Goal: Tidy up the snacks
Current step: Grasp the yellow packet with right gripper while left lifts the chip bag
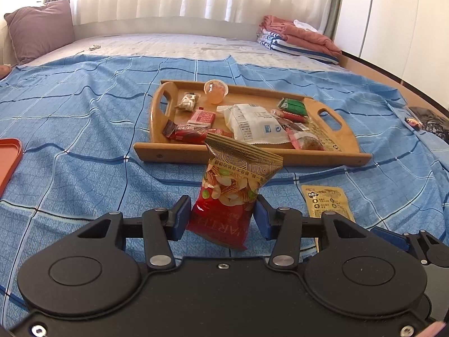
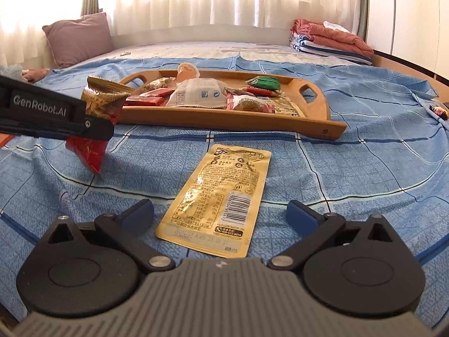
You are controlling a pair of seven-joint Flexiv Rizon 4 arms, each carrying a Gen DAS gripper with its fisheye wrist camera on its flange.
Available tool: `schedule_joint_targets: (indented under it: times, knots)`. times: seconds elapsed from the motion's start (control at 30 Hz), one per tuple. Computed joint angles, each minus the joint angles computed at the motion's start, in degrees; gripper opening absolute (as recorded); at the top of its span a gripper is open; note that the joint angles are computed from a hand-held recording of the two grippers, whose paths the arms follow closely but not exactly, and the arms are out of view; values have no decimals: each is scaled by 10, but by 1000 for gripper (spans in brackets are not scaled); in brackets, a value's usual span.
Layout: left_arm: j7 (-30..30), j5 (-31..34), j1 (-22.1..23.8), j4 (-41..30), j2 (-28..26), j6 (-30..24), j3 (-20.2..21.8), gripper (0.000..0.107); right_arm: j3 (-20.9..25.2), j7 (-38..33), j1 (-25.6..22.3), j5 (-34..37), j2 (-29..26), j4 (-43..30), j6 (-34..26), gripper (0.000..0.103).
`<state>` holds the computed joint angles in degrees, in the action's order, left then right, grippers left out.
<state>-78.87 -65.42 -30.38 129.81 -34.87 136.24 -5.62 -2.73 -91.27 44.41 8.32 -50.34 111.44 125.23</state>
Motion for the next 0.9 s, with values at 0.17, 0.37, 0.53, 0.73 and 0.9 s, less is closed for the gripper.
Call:
schedule_joint_targets:
  times: [0.17, 0.37, 0.53, 0.73, 0.9]
  knots:
    - [-5, 2, 0, 2, -3, 6, 0, 46, 13, 6, -12, -14, 0, -5, -1, 96]
    - [-11, 14, 2, 7, -5, 7, 1, 46, 12, 37, -16, -12, -1, -27, -28, 89]
    - [3, 27, 2, 1, -19, 11, 7, 47, 8, 51, -18, -25, -6, -35, -34, 88]
    - [14, 36, 12, -11, -28, 1, 10, 47, -4, 47, -7, -26, -12, -37, -29, 86]
    - [-3, 67, 28, -14, -30, -17, 16, 54, -11, 38, 3, -16, -21, -37, -12, 85]
